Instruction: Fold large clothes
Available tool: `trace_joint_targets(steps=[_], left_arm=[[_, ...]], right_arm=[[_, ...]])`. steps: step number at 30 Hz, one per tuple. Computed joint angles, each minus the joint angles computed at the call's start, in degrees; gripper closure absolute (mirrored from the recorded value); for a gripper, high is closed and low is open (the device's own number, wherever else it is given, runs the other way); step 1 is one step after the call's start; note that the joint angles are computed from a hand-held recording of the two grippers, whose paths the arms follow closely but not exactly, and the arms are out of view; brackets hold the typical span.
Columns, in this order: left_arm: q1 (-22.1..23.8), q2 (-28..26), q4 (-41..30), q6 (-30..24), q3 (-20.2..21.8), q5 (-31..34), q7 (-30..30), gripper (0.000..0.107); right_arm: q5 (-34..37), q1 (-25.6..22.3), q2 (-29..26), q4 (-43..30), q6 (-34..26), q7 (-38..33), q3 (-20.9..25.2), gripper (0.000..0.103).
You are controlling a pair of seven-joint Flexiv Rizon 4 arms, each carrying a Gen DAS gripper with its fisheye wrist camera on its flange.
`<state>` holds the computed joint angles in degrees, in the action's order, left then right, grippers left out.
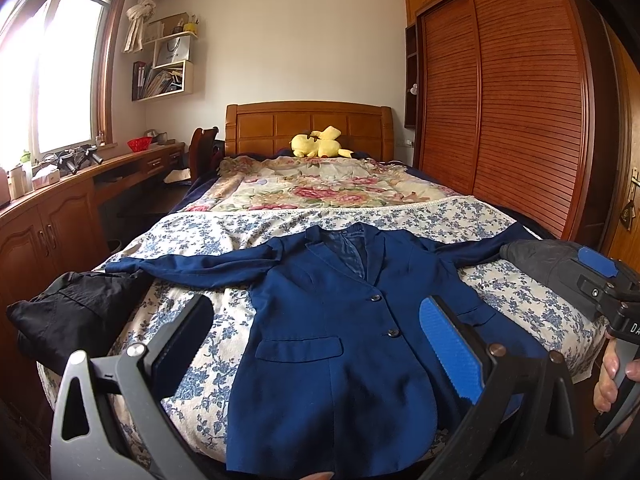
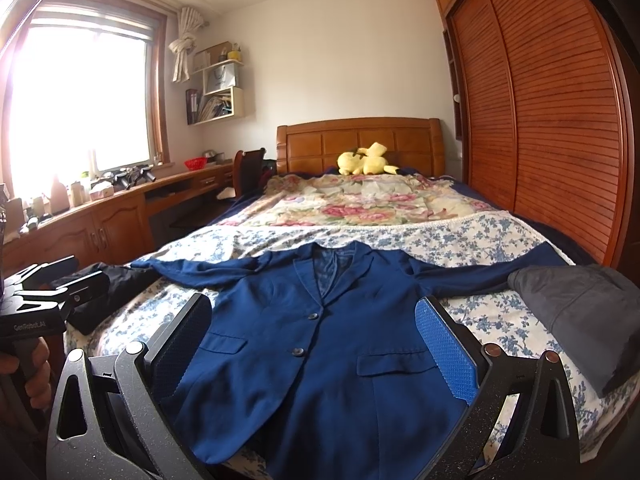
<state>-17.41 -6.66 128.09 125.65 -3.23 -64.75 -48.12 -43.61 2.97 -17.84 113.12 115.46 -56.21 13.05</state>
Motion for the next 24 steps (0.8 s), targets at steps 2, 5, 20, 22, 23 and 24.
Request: trace_joint_targets(steps=[2,5,20,22,23,24], left_arm=[[0.5,-0.2,0.2,-0.7,0.3,0.9,-1.0,0.004],[0.9,-0.7,0.1,-1.6,0.6,0.7,-1.3,0.004],[3.7,-7.3,-2.1,-8.5,5.8,7.0,-6.0,0.004],[4.0,-8.6,-2.6,-9.1,6.8,7.4,-6.5,0.004],[4.3,-9.0,-2.7,-9.6,7.1,8.1,-7.3,0.004],[5.3,-9.4,-2.7,-10.3,7.3,9.5,-8.7,0.004]], right_arm=[[0.7,0.8,-0.2,0.1,-0.1,-1.1,-0.6,0.0],[0.8,1.0,-1.0,-0.4,-0.6,-1.9,-0.2,0.0],[-5.8,-4.4,-14.7,-13.1,-6.8,-2.6,10.1,0.0],[-7.5,-6.7,-17.9,-15.9,-9.1,-3.8,14.6,0.0],[-7.9,-7.1,-19.5,-17.3,-10.1,-4.9,16.3,0.0],[-8.1,-7.1,-20.9,-18.7,-11.1,-6.0,17.4,0.0]])
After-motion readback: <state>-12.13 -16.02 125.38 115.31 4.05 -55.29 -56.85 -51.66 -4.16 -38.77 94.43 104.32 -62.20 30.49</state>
